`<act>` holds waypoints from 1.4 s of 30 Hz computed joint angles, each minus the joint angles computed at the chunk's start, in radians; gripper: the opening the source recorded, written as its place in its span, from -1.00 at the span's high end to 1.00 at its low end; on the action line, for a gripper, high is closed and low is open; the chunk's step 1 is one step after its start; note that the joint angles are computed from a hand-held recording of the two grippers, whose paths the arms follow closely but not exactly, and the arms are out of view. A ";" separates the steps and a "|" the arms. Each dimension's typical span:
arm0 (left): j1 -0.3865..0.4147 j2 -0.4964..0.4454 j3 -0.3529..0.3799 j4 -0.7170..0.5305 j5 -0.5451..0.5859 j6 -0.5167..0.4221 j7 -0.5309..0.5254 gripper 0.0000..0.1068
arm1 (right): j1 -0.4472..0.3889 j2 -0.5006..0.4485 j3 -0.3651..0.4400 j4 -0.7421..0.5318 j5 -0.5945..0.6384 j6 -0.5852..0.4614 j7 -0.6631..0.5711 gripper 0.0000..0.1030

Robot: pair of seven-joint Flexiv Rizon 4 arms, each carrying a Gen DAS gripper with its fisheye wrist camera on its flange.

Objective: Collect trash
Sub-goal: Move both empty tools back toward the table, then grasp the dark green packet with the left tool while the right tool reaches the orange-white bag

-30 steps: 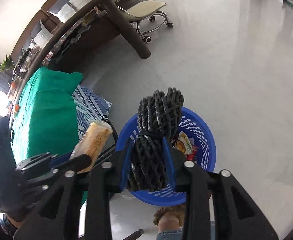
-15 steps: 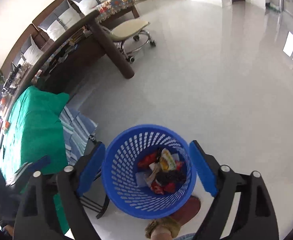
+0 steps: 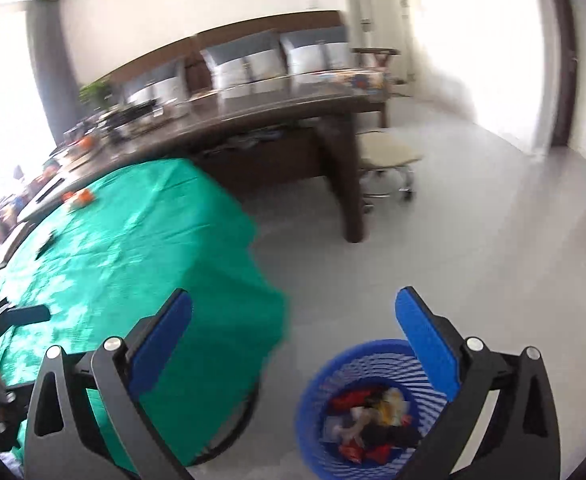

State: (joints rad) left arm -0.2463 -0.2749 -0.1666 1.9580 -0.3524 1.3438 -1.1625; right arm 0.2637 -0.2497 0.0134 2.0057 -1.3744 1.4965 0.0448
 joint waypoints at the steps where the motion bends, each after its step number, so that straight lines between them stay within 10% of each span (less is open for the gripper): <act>1: 0.013 0.018 0.017 0.021 -0.003 0.001 -0.008 -0.83 | 0.017 -0.028 0.023 -0.026 0.050 -0.005 -0.049 -0.91; 6: 0.072 0.082 0.117 0.067 0.074 -0.061 -0.055 -0.83 | 0.113 -0.210 0.198 -0.250 0.433 -0.143 -0.423 -0.91; 12: 0.199 0.133 0.071 0.166 -0.290 -0.046 0.244 -0.83 | 0.228 -0.425 0.303 -0.580 0.665 -0.396 -0.718 -0.91; 32: 0.396 -0.256 0.104 -0.382 -0.035 -0.305 0.434 -0.85 | 0.451 -0.489 0.110 -0.717 0.887 -0.521 -0.957 -0.91; 34: 0.417 -0.256 0.080 -0.387 -0.067 -0.345 0.475 -0.70 | 0.459 -0.489 0.100 -0.720 0.900 -0.522 -0.965 -0.91; 38: 0.438 -0.231 0.048 -0.342 -0.167 -0.341 0.539 0.20 | 0.468 -0.486 0.087 -0.718 0.913 -0.520 -0.971 -0.91; 42: 0.423 -0.199 0.069 -0.286 -0.227 -0.295 0.467 0.26 | 0.458 -0.480 0.100 -0.718 0.933 -0.528 -0.996 -0.91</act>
State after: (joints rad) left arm 0.1771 -0.4736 -0.0978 1.6718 -0.5791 1.0487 -0.6957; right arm 0.7217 -0.7298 0.1134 1.2876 -0.4411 0.9687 -0.9511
